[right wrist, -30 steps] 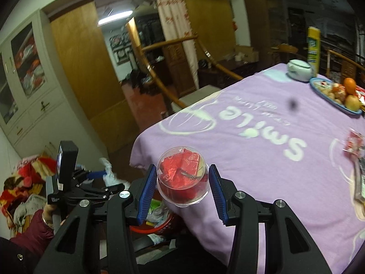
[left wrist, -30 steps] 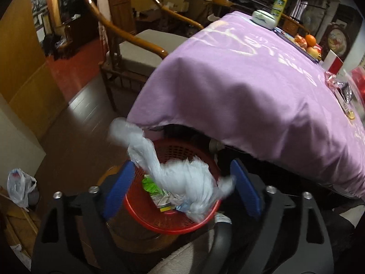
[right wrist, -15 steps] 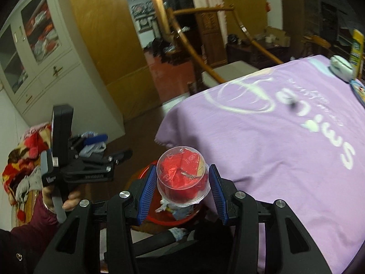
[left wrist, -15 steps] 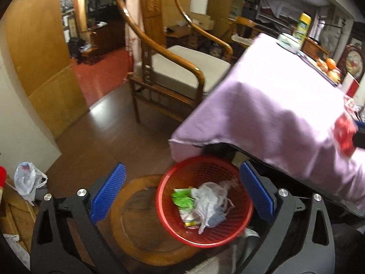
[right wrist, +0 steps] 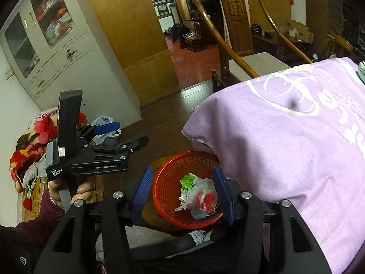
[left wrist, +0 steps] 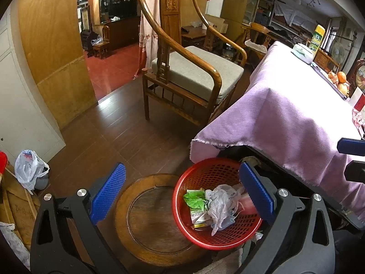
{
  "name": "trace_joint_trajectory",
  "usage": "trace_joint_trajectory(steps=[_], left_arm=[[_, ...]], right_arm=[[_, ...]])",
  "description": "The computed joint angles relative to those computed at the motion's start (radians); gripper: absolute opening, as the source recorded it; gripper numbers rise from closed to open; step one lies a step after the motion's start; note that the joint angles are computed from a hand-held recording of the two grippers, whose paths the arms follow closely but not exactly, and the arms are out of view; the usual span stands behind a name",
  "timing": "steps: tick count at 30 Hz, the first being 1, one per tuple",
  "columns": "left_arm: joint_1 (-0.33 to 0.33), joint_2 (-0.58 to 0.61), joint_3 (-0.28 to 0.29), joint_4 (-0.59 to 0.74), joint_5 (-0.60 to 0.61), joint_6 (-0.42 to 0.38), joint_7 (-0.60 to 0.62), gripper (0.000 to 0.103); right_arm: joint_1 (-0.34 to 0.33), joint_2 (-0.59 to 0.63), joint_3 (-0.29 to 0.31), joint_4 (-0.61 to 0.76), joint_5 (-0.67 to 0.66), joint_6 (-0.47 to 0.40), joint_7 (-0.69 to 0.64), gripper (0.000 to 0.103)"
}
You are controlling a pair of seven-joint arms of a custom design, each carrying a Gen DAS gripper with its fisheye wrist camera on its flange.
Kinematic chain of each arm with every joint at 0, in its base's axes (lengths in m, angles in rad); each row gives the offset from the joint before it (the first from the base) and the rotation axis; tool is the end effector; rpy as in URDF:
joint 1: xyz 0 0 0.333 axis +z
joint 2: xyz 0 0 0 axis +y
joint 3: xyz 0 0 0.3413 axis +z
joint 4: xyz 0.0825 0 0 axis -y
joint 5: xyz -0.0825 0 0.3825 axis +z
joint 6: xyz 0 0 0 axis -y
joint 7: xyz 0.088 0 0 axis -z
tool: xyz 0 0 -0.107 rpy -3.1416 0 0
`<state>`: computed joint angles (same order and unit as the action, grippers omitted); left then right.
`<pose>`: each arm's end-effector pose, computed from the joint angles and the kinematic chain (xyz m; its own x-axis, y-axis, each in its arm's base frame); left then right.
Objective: Collect trash
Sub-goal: 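Carry the white plastic and jelly cup to the red basket and release them, then return both tools to the table toward the snack wrappers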
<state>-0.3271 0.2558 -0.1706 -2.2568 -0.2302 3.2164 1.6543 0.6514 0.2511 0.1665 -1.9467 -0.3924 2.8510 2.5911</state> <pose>0.5326 -0.2597 0.3566 -0.3581 -0.9254 0.1239 -0.7442 0.2027 -0.6365 0.4390 0.4863 0.4536 0.2092 -0.9169 -0.3399 -0.8493 0.0020 -0.5279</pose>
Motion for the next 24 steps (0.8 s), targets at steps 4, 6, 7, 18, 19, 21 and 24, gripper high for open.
trace_joint_trajectory(steps=[4, 6, 7, 18, 19, 21, 24], left_arm=[[-0.011, -0.006, -0.001, -0.001, 0.005, -0.005, -0.004, 0.096], [-0.015, -0.011, -0.005, -0.004, 0.010, -0.002, -0.001, 0.096], [-0.020, -0.015, -0.007, -0.005, 0.013, 0.000, 0.001, 0.096], [-0.117, -0.050, 0.022, -0.007, 0.045, 0.010, -0.007, 0.096], [-0.142, -0.056, 0.040, -0.008, 0.054, 0.011, -0.013, 0.096], [-0.193, -0.066, 0.079, -0.010, 0.075, 0.013, -0.027, 0.096], [-0.297, -0.083, 0.163, -0.014, 0.120, 0.017, -0.060, 0.096]], right_arm=[[0.017, -0.036, -0.031, -0.048, -0.059, 0.018, 0.086, 0.055], [0.028, -0.060, -0.048, -0.072, -0.114, 0.016, 0.153, 0.055], [0.032, -0.078, -0.057, -0.091, -0.150, 0.017, 0.197, 0.056], [-0.043, -0.277, -0.005, -0.266, -0.518, -0.027, 0.631, 0.060], [-0.057, -0.294, 0.007, -0.282, -0.539, -0.030, 0.657, 0.061], [-0.084, -0.346, 0.037, -0.325, -0.593, -0.045, 0.730, 0.063], [-0.124, -0.414, 0.080, -0.380, -0.639, -0.063, 0.806, 0.065]])
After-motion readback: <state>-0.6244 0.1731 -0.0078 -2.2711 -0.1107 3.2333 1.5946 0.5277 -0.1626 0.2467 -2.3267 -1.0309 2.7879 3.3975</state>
